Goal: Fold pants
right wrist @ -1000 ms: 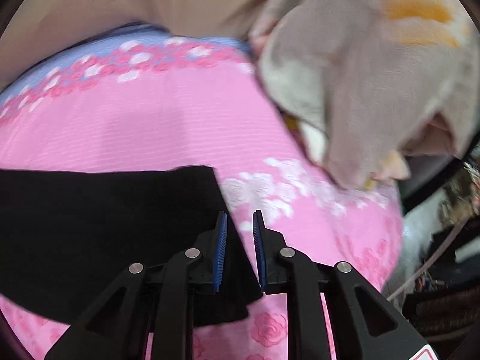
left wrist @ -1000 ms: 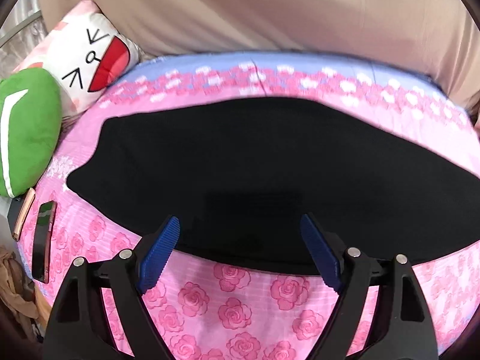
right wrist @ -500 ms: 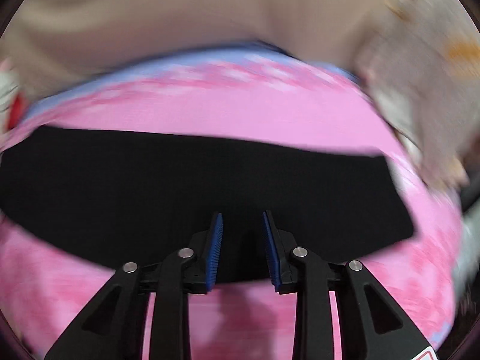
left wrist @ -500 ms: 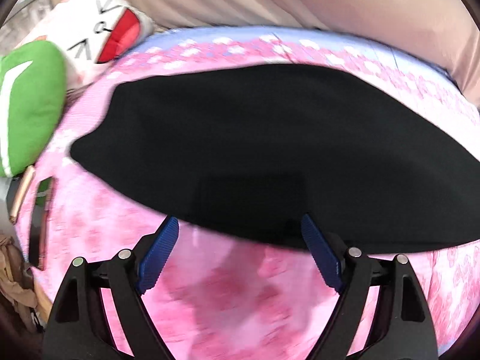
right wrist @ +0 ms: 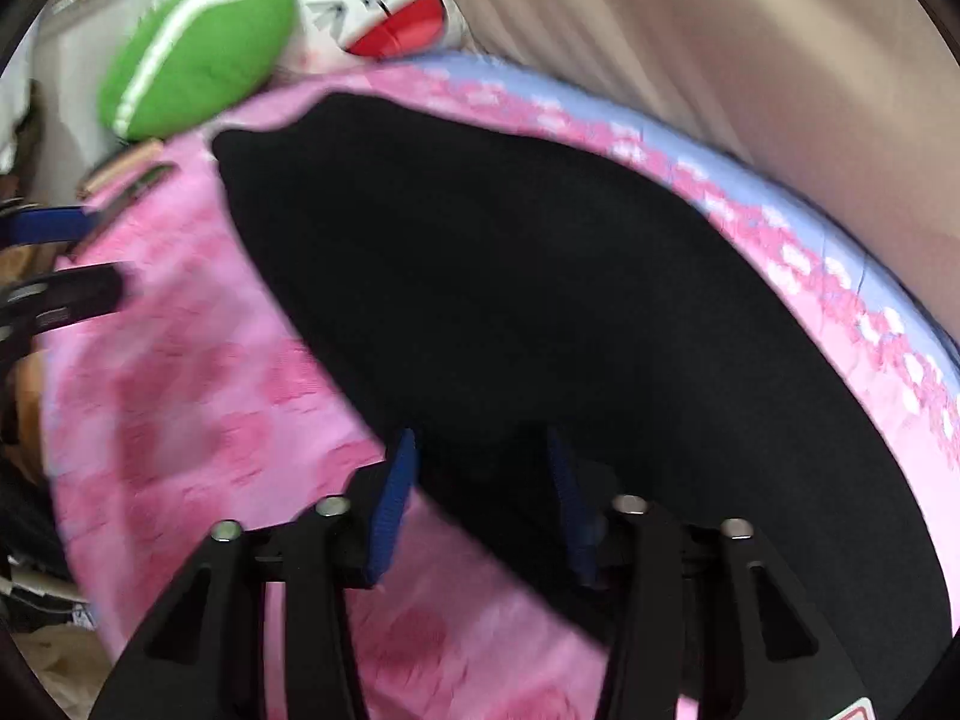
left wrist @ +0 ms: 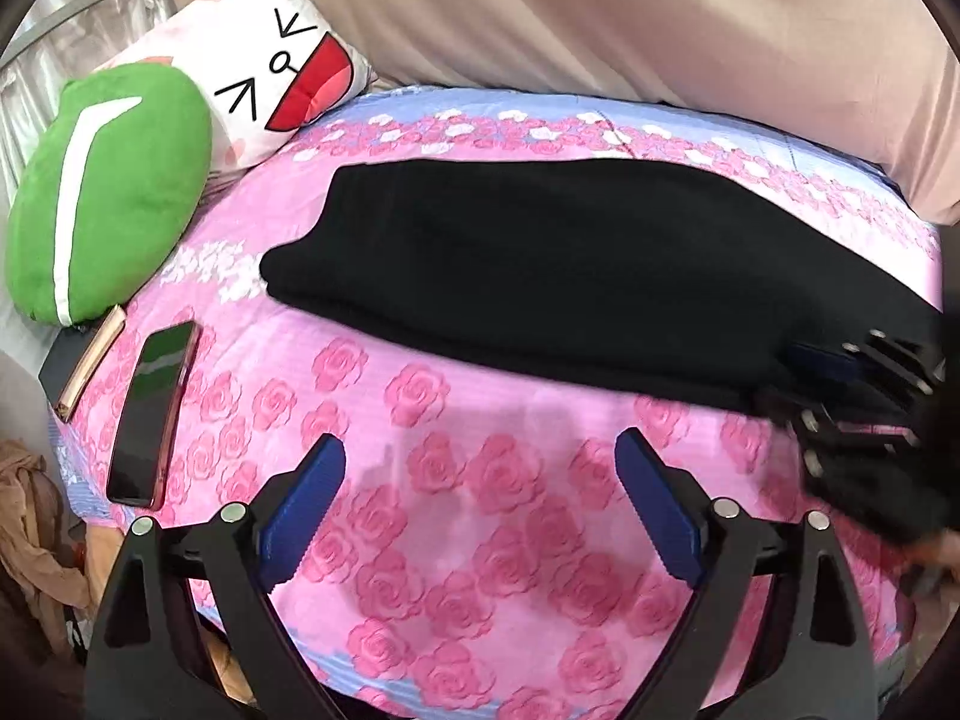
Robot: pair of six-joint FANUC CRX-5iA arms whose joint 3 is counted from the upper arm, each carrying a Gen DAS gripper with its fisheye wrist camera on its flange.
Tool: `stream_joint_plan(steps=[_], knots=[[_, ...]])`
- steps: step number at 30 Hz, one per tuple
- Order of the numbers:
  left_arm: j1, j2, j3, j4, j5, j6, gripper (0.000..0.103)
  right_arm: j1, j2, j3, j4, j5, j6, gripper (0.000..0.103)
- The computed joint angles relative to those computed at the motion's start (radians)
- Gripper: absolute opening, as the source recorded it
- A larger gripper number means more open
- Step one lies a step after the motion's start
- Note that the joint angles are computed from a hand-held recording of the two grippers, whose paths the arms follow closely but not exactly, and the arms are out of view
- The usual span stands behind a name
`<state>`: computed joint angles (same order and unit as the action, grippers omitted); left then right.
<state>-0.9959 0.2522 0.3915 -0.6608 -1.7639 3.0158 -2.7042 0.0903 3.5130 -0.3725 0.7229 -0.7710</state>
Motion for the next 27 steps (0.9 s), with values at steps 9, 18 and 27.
stream_joint_plan(steps=[9,18,27], knots=[[0.002,-0.008,-0.007,-0.024,0.041,-0.020,0.089,-0.041,0.005,0.002,-0.094,0.138,0.048,0.009],[0.037,0.033,0.053,-0.032,0.058,-0.040,0.092,-0.091,-0.153,-0.219,-0.270,0.176,0.046,0.011],[0.069,0.112,0.134,-0.016,0.039,-0.124,0.092,-0.022,-0.453,-0.567,-0.028,0.130,-0.309,0.006]])
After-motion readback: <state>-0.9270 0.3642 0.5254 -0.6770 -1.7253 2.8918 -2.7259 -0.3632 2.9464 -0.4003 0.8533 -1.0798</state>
